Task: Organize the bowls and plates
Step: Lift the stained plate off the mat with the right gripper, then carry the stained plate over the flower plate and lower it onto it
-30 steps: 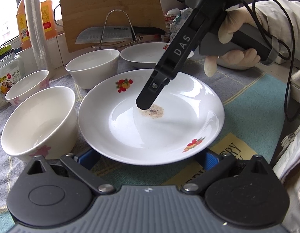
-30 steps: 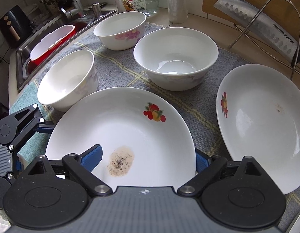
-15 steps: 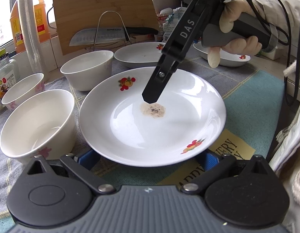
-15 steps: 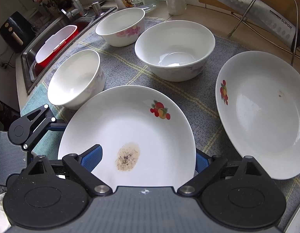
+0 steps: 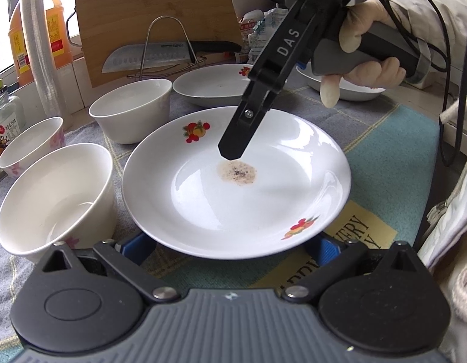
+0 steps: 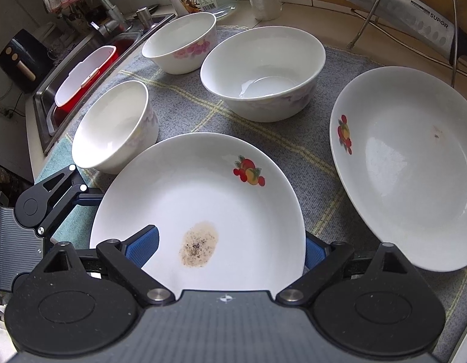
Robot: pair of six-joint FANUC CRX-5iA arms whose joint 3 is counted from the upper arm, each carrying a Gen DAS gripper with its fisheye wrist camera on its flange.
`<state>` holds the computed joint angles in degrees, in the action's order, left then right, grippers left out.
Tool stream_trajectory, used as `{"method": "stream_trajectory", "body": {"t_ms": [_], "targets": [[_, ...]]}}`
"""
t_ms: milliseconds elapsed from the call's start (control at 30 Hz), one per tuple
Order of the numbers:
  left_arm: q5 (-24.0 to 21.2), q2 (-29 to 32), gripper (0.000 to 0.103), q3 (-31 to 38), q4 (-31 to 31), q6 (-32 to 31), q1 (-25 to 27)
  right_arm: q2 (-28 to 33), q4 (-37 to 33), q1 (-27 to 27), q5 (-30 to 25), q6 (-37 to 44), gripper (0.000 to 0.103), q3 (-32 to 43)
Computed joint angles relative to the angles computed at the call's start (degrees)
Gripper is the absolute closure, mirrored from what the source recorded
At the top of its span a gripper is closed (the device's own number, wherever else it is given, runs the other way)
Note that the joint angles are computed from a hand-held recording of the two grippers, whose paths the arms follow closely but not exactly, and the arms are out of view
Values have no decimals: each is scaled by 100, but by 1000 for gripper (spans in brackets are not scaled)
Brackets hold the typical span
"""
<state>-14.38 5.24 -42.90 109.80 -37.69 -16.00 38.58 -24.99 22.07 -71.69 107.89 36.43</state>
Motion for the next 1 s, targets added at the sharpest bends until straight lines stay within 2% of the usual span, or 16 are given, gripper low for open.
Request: {"method": "stream_trajectory", "body": {"t_ms": [300,533,833,1000], "targets": [[71,-55,1,31,-734,868,46,-76,-206,-141,-134,227,5,-39],[93,-55,1,135,-1748,1806,136,-224,-394,-302,-166,407,5,-187],[267,32,1,345,-1802,2053,-187,-516,-457,-560,-98,657,5,-461],[254,154,1,543,-2217,2454,-263,-622,-484,-759,-115,767,5,-536]]}}
